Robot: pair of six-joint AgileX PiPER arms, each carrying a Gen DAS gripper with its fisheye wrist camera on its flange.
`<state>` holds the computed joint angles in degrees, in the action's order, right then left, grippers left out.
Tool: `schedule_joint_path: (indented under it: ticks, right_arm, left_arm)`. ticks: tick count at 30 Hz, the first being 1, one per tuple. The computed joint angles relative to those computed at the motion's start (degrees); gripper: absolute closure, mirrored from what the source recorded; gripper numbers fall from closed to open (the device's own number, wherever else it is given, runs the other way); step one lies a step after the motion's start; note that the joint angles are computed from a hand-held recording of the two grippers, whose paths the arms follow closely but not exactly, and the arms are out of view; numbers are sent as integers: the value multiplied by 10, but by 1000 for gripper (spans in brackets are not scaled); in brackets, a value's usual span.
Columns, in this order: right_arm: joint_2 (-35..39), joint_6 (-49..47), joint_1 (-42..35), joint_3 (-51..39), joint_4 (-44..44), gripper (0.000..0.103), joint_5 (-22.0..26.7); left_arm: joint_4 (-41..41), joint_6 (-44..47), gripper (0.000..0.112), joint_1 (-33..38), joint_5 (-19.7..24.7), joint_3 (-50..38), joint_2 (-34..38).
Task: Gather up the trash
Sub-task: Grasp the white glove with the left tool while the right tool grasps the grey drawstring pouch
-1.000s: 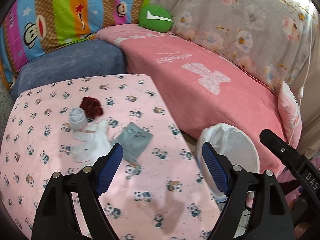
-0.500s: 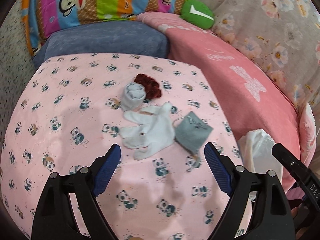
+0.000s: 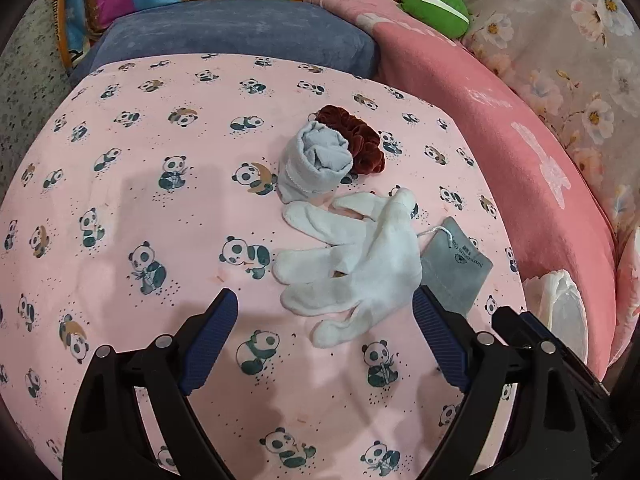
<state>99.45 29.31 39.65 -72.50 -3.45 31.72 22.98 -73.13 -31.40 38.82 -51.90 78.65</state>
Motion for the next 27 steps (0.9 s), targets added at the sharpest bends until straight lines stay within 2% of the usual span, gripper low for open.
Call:
schedule_joint_path:
  ticks: [11,13,14,15,17,18,20,22,23,27]
  right_arm:
    - [109,-1,-17,-74,-7,45,5]
    - [118,5,-13,-85,-26,45,5]
    - [121,4,-13,-87,-28,47,5]
    - [126,5,-9,-91,-38,50,4]
    - [132,8,-4,-99,-53,64,7]
    - [134,13,0,-101,-64,68,8]
    - [134,15,3,-101,-70,86,10]
    - [132,-14,-1,-98,-36,96,8]
    - [132,-15,-1,-97,-35,97,7]
    - [108,-29,-1,-69,-10,98,2]
  left_arm:
    - [-79,117,29,59,-56,-58,94]
    - [-98,139,40,66,-67,-57,99]
    - [-121,163,48,72,-76,-55,102]
    - [-126,168,51,72,-79,-54,105]
    - [-109,157,63,67,-79,-52,103]
    - [-115,163,67,67,-82,-49,101]
    - [-132,179,86,69,-86,-42,97]
    - [-135,178,91,67,-88,-38,93]
    - [-139,180,99,65,-90,-33,88]
    - [-115,147,101,44,-79,-23,66]
